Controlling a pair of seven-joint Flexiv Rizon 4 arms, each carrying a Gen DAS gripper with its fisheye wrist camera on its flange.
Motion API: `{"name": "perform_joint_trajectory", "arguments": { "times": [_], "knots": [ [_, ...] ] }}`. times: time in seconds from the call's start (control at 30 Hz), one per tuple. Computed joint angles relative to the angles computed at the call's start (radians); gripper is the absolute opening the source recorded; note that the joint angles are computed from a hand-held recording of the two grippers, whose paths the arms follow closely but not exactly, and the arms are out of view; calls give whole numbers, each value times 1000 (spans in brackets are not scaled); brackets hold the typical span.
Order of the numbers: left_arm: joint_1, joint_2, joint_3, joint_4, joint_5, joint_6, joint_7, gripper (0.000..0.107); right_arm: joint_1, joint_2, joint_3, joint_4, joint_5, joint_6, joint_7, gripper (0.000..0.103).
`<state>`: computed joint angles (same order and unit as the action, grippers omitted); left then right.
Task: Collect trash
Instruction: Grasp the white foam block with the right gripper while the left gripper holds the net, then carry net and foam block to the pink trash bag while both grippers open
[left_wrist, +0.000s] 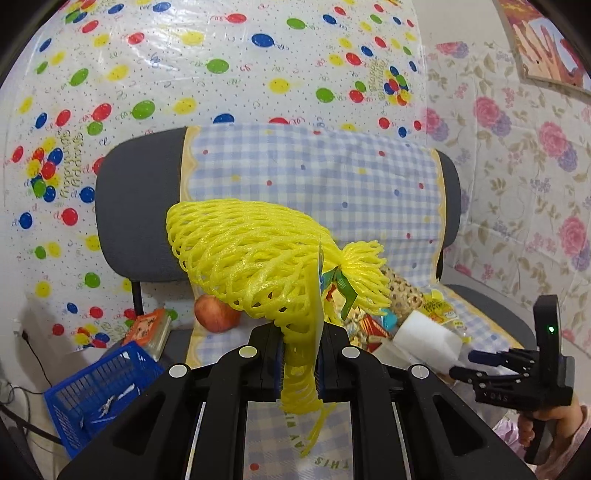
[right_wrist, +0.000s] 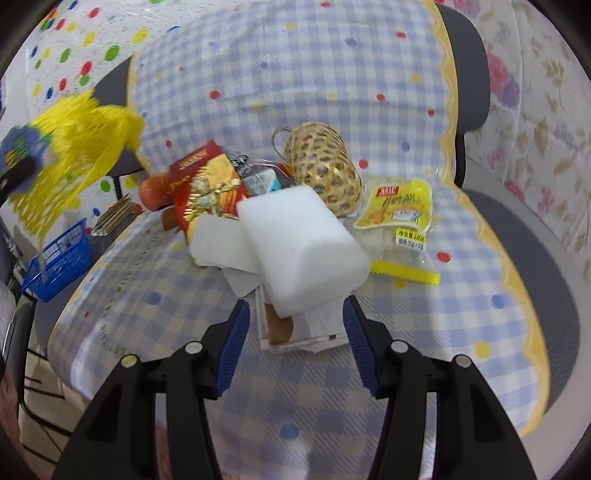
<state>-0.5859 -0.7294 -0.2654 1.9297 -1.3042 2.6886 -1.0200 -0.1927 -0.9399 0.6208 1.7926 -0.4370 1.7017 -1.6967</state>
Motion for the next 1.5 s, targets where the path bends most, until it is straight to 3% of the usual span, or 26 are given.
{"name": "perform_joint_trajectory", "arguments": {
  "times": [0.13,0.17,0.3,0.67,1.1,1.3,1.5],
  "knots": [
    [6,-6,-7,1,-5,-21,-12,13,76,6,-73,-16,30,47,44,50],
    [6,-7,-8,0,-5,-26,-14,13,108,12,-107,-20,38,58,62,33],
    [-4,-6,-3,2,1,-24,-11,13,104,22,-118,1,18,135,92,25],
    [-68,-12,-7,-64,85,37,68,13,-45,192,-115,200,-109,347,211,27],
    [-152,-117,-64,-196,128,-19,165,13,14,376,-362,481,-94,556,233,28],
    [-190,-150,-70,-247,147,-108,215,13,69,414,-481,581,-52,605,222,28],
    [-225,-190,-64,-309,161,-198,251,14,86,417,-549,653,9,625,204,29]
  ]
}}
